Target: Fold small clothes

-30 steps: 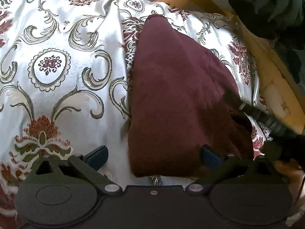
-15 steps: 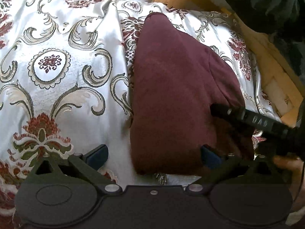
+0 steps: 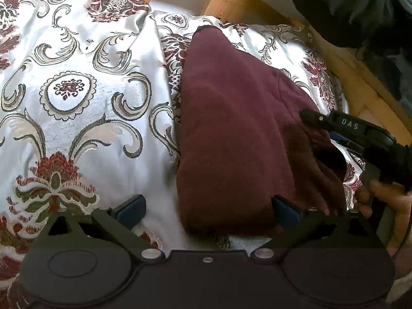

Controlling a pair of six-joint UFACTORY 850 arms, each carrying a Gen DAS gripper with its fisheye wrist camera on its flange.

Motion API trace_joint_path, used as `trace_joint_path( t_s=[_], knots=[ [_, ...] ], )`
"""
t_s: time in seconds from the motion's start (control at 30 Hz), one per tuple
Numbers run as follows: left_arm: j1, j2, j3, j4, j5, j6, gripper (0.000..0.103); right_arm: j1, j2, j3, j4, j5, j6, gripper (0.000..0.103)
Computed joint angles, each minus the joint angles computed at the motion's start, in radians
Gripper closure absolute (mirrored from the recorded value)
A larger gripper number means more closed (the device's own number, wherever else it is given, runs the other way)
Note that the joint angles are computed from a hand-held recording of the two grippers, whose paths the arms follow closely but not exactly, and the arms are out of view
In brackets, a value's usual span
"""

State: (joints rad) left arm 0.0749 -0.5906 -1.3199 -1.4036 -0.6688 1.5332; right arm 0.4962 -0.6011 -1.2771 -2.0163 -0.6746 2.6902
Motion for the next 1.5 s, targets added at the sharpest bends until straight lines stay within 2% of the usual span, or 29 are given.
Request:
trace_joint_path(
  t_s=[0.03,0.13,0.2,0.37,0.4,0.47,0.53,0.6,0.63,0.67,0.87,0.97,1.07,1.1,1.13,1.2,1.3,1.33,1.37,1.4,1.43,1.5],
  knots=[
    [0.000,0.000,0.000,0.000,0.000,0.001,0.001,0.002,0.002,0.003,0.008,-0.008,-0.001,0.088],
    [0.000,0.000,-0.003,0.007,0.000,-0.001,0.001,0.017,0.017,0.017,0.074,-0.042,-0.014,0.093],
    [0.000,0.000,-0.004,0.021,-0.003,0.001,0.001,0.013,0.033,0.036,0.083,-0.023,0.025,0.093],
    [0.002,0.000,0.000,0.006,-0.006,0.028,0.001,-0.031,0.022,0.044,0.029,0.084,0.161,0.090],
    [0.000,0.001,0.001,0.003,-0.003,0.030,0.001,-0.036,0.018,0.044,0.018,0.092,0.184,0.088],
    [0.000,0.001,0.003,0.000,-0.002,0.033,0.001,-0.038,0.015,0.045,0.015,0.086,0.198,0.076],
    [0.001,0.001,0.002,0.001,-0.004,0.034,0.001,-0.038,0.019,0.051,0.006,0.078,0.215,0.075],
    [0.000,0.001,0.004,-0.001,-0.002,0.034,0.001,-0.033,0.026,0.065,-0.029,0.048,0.258,0.079],
    [0.000,0.002,0.004,-0.002,-0.001,0.036,0.001,-0.034,0.027,0.066,-0.048,0.043,0.261,0.088],
    [0.000,0.001,0.004,-0.002,-0.001,0.036,0.001,-0.031,0.027,0.066,-0.059,0.031,0.249,0.091],
    [-0.006,0.013,0.004,0.033,0.011,-0.022,0.001,-0.013,0.023,0.043,-0.028,-0.036,0.112,0.094],
    [0.002,0.002,-0.019,0.087,-0.064,-0.085,0.001,-0.024,0.015,0.031,0.006,-0.005,0.098,0.094],
    [-0.004,0.005,-0.016,0.100,-0.045,-0.070,0.001,-0.041,0.007,0.030,0.016,0.045,0.134,0.092],
    [-0.004,0.003,-0.015,0.099,-0.045,-0.065,0.001,-0.045,0.002,0.027,0.023,0.058,0.128,0.088],
    [-0.003,0.002,-0.014,0.095,-0.046,-0.059,0.001,-0.046,-0.004,0.023,0.040,0.060,0.115,0.078],
    [-0.003,0.002,-0.012,0.089,-0.043,-0.039,0.001,-0.047,-0.003,0.033,0.016,0.056,0.156,0.074],
    [-0.003,0.004,-0.003,0.075,-0.034,0.008,0.001,-0.049,0.009,0.040,0.010,0.073,0.181,0.063],
    [-0.003,0.006,0.000,0.071,-0.031,0.019,0.001,-0.052,0.019,0.044,0.002,0.095,0.195,0.052],
    [-0.003,0.006,0.001,0.071,-0.031,0.025,0.001,-0.055,0.032,0.052,-0.021,0.124,0.224,0.034],
    [-0.003,0.006,0.002,0.071,-0.030,0.030,0.001,-0.061,0.044,0.059,-0.066,0.156,0.265,0.023],
    [-0.002,0.005,0.001,0.072,-0.032,0.034,0.001,-0.069,0.060,0.068,-0.152,0.202,0.328,0.004],
    [0.000,0.003,-0.001,0.072,-0.037,0.034,0.001,-0.071,0.076,0.072,-0.244,0.265,0.347,0.001]
  ],
)
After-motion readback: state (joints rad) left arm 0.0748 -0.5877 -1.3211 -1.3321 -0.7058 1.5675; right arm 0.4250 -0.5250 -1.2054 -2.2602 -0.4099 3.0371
